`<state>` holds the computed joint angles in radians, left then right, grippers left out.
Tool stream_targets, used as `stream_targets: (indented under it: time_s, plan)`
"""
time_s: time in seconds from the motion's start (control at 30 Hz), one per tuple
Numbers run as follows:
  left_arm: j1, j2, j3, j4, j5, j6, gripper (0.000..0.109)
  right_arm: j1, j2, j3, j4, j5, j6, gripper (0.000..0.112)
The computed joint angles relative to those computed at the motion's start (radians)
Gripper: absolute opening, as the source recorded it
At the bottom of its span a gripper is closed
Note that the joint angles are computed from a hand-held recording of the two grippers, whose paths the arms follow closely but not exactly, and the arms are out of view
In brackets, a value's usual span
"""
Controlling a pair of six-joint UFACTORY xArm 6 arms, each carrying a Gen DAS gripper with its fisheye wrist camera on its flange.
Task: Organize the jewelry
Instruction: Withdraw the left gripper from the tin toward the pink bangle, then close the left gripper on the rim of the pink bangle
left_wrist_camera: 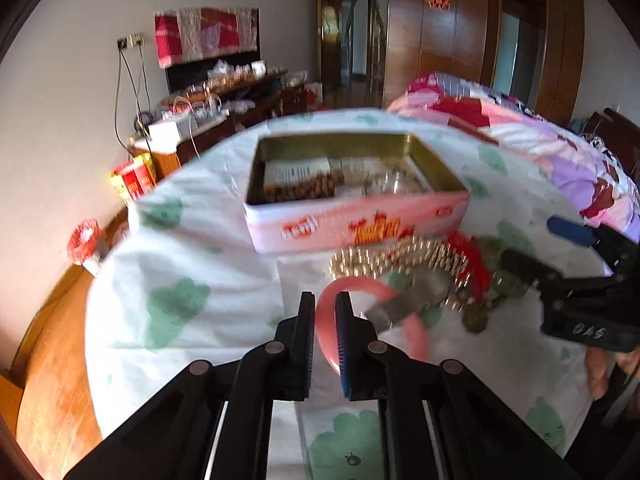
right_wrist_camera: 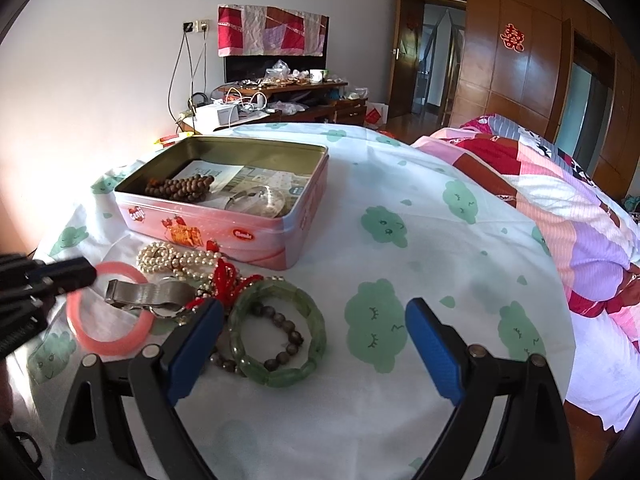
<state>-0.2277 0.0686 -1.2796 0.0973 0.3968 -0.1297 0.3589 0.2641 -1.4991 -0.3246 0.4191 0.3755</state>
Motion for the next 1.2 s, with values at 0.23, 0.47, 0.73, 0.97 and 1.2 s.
stream_targets:
  time_s: [0.23, 0.47, 0.73, 0.97, 1.2]
  plan:
    - [0.004, -0.046, 0.012, -0.086, -0.045, 0.059, 0.000, -0.001, 0.002, -0.002, 0.005, 0.001, 0.007, 0.094]
    - [0.004, -0.029, -0.008, -0.124, 0.002, 0.103, 0.000, 0.000, 0.001, -0.001, -0.006, -0.001, 0.012, 0.094]
    - [0.020, 0.001, -0.015, 0.048, 0.055, -0.053, 0.071, -0.001, 0.000, 0.000, 0.007, 0.000, 0.009, 0.094]
    - [0.024, 0.026, -0.035, 0.086, 0.145, -0.100, 0.045, -0.001, -0.001, 0.003, 0.009, -0.007, 0.006, 0.094]
    - [0.010, 0.036, -0.022, 0.258, 0.139, -0.178, 0.018, 0.000, 0.000, 0.001, 0.005, -0.003, 0.007, 0.094]
